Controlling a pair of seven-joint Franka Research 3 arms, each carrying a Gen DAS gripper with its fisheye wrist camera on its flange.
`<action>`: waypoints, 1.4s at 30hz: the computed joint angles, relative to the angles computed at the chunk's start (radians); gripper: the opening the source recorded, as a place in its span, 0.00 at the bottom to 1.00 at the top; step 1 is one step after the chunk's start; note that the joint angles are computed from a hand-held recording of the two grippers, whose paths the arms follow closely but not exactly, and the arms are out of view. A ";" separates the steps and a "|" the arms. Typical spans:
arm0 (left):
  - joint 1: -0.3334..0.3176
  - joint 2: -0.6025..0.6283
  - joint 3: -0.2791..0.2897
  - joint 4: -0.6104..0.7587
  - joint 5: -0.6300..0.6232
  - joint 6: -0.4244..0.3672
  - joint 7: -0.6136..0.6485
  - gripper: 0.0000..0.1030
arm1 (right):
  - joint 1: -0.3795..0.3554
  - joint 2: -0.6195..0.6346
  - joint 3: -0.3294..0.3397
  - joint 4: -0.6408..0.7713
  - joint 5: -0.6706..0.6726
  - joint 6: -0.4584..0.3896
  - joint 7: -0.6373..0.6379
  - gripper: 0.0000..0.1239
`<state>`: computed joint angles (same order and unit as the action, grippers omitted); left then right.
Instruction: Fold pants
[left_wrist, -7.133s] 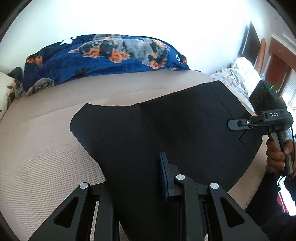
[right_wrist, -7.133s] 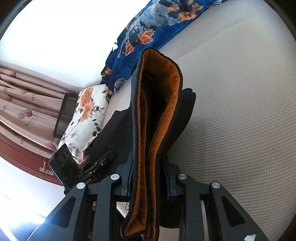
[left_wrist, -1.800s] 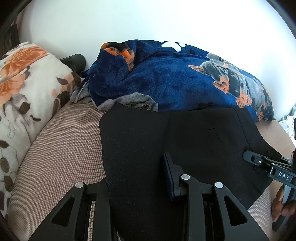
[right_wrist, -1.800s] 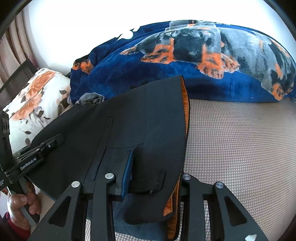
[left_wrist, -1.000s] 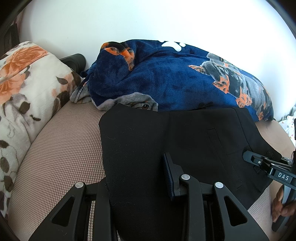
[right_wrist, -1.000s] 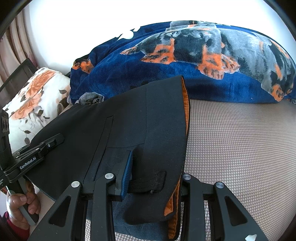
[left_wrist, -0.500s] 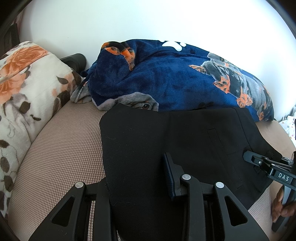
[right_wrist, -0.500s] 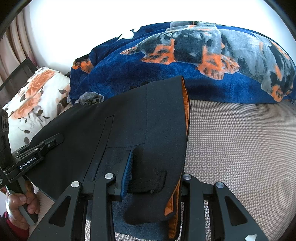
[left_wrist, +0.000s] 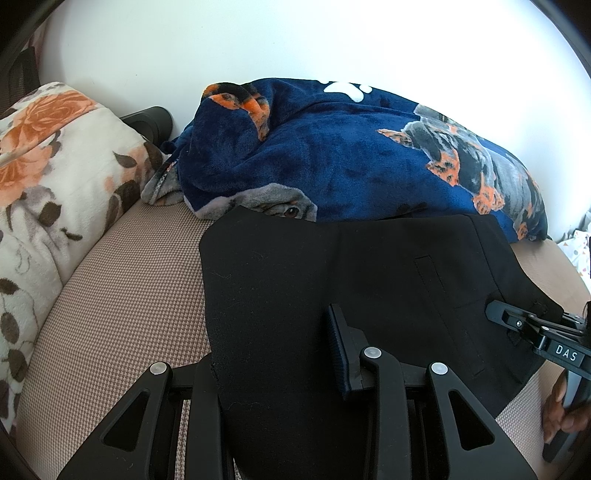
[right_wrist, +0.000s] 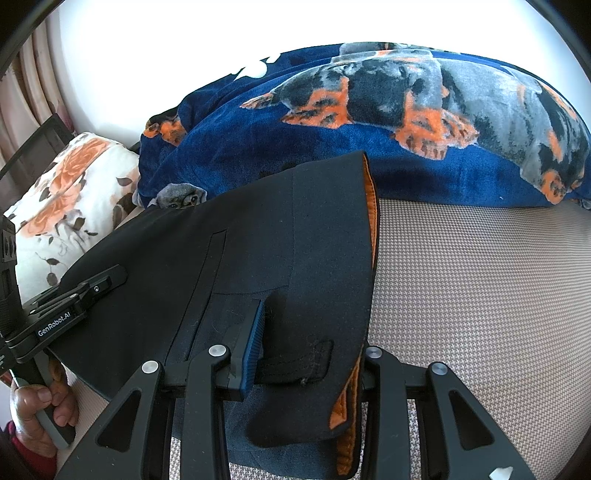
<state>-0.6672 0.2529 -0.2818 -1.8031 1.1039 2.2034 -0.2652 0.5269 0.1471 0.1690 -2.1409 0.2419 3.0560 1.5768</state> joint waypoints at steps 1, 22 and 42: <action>0.000 0.000 0.000 0.000 0.000 0.000 0.000 0.32 | -0.001 0.001 0.000 0.001 0.001 -0.001 -0.001 0.26; 0.002 -0.003 -0.001 -0.002 -0.005 -0.001 0.004 0.33 | 0.012 0.002 -0.017 0.002 -0.042 -0.003 0.040 0.26; 0.001 0.000 0.000 0.002 -0.007 -0.003 0.007 0.34 | 0.019 0.002 -0.029 0.004 -0.083 -0.006 0.079 0.27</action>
<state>-0.6658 0.2527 -0.2820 -1.8008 1.0969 2.2001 -0.2585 0.5461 0.1495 0.1402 -2.1372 0.1585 3.0505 1.6559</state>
